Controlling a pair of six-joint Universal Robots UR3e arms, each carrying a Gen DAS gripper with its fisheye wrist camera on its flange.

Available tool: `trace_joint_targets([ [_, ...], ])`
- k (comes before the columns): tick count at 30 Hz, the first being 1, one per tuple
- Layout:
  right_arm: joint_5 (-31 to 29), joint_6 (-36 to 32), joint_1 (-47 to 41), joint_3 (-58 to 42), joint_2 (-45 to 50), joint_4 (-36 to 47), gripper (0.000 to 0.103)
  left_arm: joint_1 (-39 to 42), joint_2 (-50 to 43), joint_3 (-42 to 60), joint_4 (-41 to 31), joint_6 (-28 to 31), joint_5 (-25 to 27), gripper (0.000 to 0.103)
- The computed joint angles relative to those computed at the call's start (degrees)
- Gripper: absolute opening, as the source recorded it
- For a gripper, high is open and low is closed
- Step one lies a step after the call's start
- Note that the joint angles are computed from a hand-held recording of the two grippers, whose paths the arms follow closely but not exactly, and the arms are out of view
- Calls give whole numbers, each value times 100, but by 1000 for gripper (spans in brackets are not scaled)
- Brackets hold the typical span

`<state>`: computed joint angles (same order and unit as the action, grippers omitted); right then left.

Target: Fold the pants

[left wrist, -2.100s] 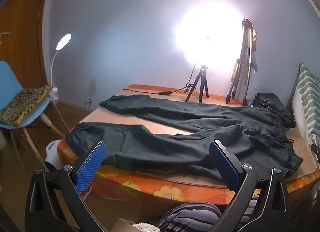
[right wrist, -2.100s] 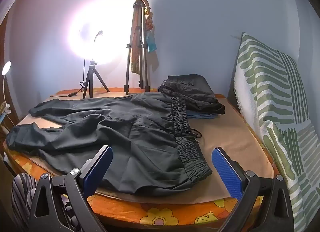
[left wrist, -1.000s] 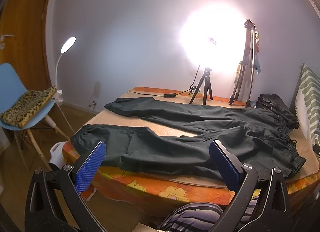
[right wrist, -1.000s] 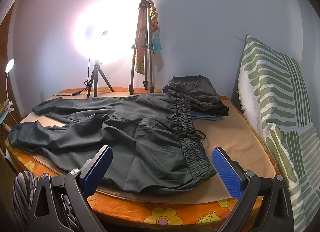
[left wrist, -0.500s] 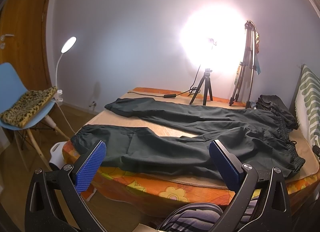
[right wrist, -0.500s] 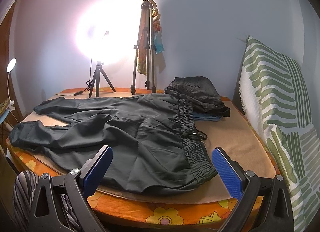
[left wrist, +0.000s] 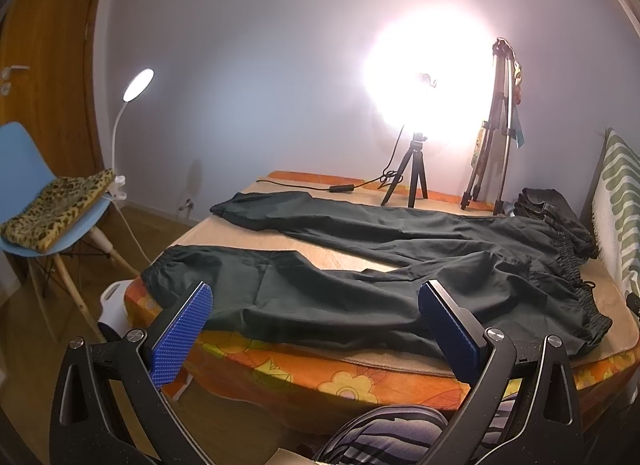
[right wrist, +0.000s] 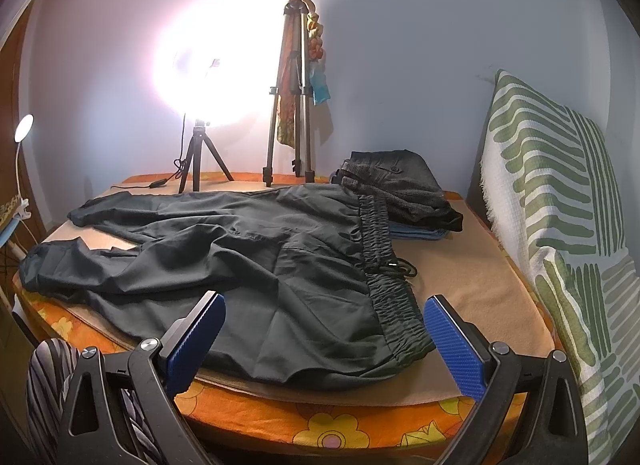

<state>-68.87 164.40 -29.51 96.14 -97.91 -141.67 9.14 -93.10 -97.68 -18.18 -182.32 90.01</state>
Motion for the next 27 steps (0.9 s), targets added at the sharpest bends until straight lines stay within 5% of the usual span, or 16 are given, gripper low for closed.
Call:
trace_joint_targets([
  [27,-9,0,4,21,-11,2,101,-2,-17,-68,62,-8,25,103],
])
